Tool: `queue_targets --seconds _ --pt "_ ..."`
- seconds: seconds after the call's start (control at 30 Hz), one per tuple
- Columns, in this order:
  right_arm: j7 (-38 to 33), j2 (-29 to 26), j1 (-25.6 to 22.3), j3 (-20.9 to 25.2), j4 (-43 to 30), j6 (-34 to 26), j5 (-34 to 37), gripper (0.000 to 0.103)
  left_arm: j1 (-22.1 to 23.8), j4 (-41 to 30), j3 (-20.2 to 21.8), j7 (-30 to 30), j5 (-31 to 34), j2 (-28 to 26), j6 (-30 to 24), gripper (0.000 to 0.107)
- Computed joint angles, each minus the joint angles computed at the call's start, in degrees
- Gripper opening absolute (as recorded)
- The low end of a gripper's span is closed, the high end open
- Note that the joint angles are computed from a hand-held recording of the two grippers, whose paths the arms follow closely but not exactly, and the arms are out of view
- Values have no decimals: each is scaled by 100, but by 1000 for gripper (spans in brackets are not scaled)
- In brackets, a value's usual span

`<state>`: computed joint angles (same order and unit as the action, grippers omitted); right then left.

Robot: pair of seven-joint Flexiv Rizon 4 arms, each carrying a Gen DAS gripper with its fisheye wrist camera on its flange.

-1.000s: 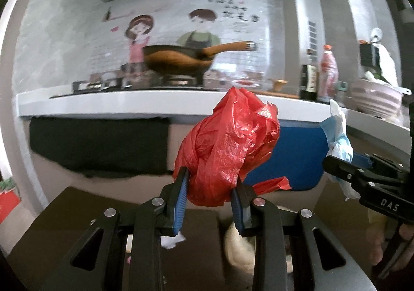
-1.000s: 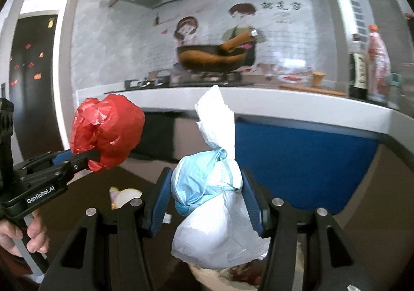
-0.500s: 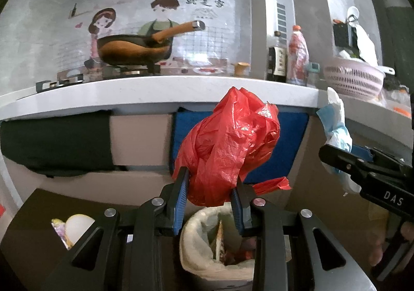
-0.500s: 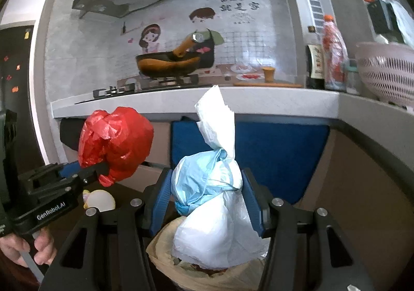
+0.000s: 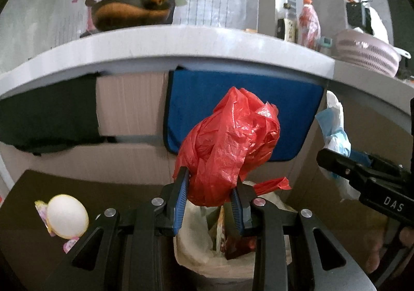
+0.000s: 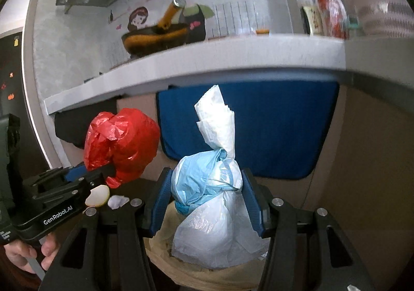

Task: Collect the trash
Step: 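Lower the red plastic bag and tissue wad with both grippers over the bin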

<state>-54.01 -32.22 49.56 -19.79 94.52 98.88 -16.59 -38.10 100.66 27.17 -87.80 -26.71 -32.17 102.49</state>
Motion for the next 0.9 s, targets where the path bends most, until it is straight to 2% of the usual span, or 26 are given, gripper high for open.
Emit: queue_targets --seconds 0.1,0.23,0.73,0.83,0.87,0.9 --pt "-23 -131 -354 431 -170 -155 -60 50 164 -29 -143 -45 28 -55 -63 31" --pt "20 -256 -643 785 -269 -241 -133 50 401 -43 -346 -166 135 -109 -165 31" --pt "37 -746 -1375 1722 -799 -736 -385 50 1548 -259 -1408 -745 1009 -209 -726 31" --pt "36 -833 -1443 1816 -910 -848 -419 50 1808 -302 -1691 -806 1150 -228 -814 31" --pt "32 -870 -1484 1875 -956 -889 -416 51 1987 -304 -1903 -783 1218 -219 -820 32" --pt "29 -895 -1517 1924 -996 -910 -411 52 2301 -275 -2302 -652 1238 -207 -779 32"
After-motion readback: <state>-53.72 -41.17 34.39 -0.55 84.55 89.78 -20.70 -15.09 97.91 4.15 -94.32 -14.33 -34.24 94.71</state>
